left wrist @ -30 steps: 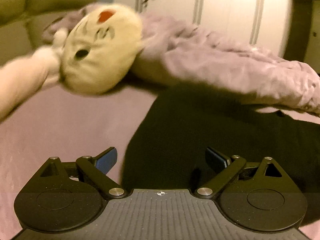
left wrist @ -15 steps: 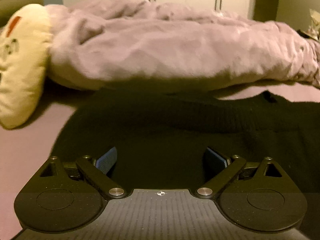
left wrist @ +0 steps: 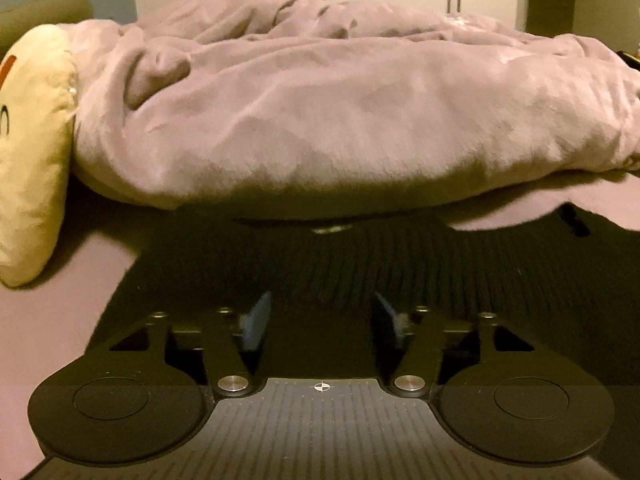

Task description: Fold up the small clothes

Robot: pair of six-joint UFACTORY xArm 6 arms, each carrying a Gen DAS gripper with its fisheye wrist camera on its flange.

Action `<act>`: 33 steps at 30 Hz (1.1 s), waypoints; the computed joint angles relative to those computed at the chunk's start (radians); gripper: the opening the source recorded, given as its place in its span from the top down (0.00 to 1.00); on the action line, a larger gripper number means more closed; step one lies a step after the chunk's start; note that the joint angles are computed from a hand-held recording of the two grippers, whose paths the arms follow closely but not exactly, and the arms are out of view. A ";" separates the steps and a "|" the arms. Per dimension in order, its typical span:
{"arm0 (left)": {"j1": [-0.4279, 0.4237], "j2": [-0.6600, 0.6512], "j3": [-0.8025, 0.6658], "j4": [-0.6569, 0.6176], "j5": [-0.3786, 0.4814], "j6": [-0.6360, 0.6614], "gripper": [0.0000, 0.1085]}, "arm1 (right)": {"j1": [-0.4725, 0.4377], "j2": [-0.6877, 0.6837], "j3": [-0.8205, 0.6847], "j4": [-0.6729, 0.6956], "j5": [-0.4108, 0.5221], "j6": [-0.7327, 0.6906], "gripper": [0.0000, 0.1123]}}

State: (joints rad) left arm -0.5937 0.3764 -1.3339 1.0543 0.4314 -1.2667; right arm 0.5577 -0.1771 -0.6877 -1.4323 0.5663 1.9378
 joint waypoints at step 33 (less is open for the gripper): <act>0.014 0.064 -0.085 -0.106 -0.035 0.036 0.89 | 0.050 0.135 -0.127 -0.051 0.192 -0.039 0.89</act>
